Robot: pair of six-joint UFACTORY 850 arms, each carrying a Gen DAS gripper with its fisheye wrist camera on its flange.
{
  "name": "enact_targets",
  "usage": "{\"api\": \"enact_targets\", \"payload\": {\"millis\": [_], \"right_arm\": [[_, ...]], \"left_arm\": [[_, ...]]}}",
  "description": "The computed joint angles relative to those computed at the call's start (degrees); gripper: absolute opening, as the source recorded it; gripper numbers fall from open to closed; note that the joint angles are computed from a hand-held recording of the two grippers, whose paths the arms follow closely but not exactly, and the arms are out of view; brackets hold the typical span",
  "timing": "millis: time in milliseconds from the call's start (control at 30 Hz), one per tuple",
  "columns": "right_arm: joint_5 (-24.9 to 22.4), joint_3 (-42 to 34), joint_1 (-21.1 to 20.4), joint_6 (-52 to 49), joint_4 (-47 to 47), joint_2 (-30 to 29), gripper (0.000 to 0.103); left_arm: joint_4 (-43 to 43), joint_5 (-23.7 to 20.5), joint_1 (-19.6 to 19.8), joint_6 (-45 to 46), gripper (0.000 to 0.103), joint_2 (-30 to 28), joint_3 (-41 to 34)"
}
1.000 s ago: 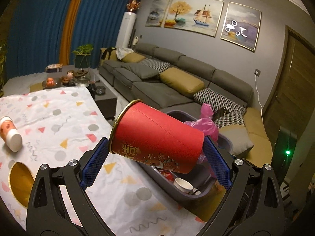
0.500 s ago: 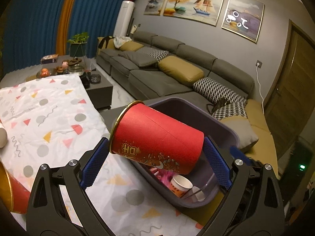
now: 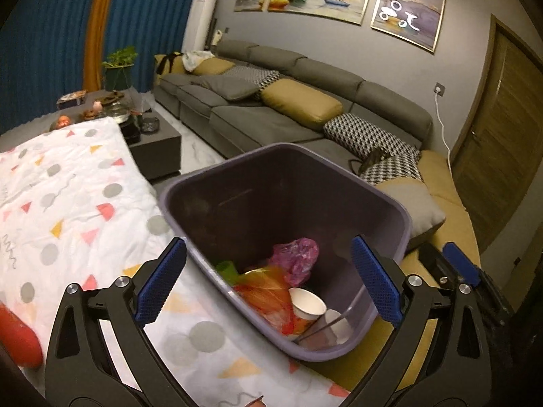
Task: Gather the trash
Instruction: 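Open both tools to drop the pink bag and red cup into the bin, then move both tools back over the table toward the gold cup and paper cup, then grasp the gold-rimmed red cup with the left tool while the right tool grasps the orange-printed paper cup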
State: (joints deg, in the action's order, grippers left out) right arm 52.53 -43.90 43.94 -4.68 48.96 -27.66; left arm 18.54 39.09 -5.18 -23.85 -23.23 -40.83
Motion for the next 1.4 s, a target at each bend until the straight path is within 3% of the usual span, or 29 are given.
{"api": "enact_targets", "payload": {"millis": [133, 333, 467, 633, 833, 967, 1400], "right_arm": [[1.27, 0.81, 0.92, 0.66, -0.42, 0.66, 0.061], [2.27, 1.48, 3.58, 0.1, -1.17, 2.08, 0.069], [2.28, 0.72, 6.41, -0.92, -1.77, 2.01, 0.074], [1.3, -0.89, 9.61, -1.04, -3.0, 1.28, 0.083], [-1.0, -4.96, 12.85, -2.55, -3.89, -1.19, 0.085], [-2.07, -7.04, 13.65, -3.55, -4.44, -1.97, 0.085], [-4.14, -9.9, 12.86, -4.88, -4.66, -3.27, 0.085]], "left_arm": [[-4.46, 1.22, 0.48, 2.71, 0.096, 2.67, 3.13], [-17.3, 7.7, 1.11, 11.47, 0.096, 10.68, 14.38], [-20.76, 11.99, 4.25, 13.08, 0.096, 15.78, 21.62], [-24.99, 16.8, 11.03, 17.17, 0.096, 19.35, 28.05], [-19.69, 16.04, 19.01, 16.67, 0.097, 19.31, 29.9], [-20.4, 15.18, 18.65, 16.8, 0.097, 17.45, 28.16], [-21.25, 6.53, 18.08, 16.16, 0.096, 7.7, 17.33]]}}
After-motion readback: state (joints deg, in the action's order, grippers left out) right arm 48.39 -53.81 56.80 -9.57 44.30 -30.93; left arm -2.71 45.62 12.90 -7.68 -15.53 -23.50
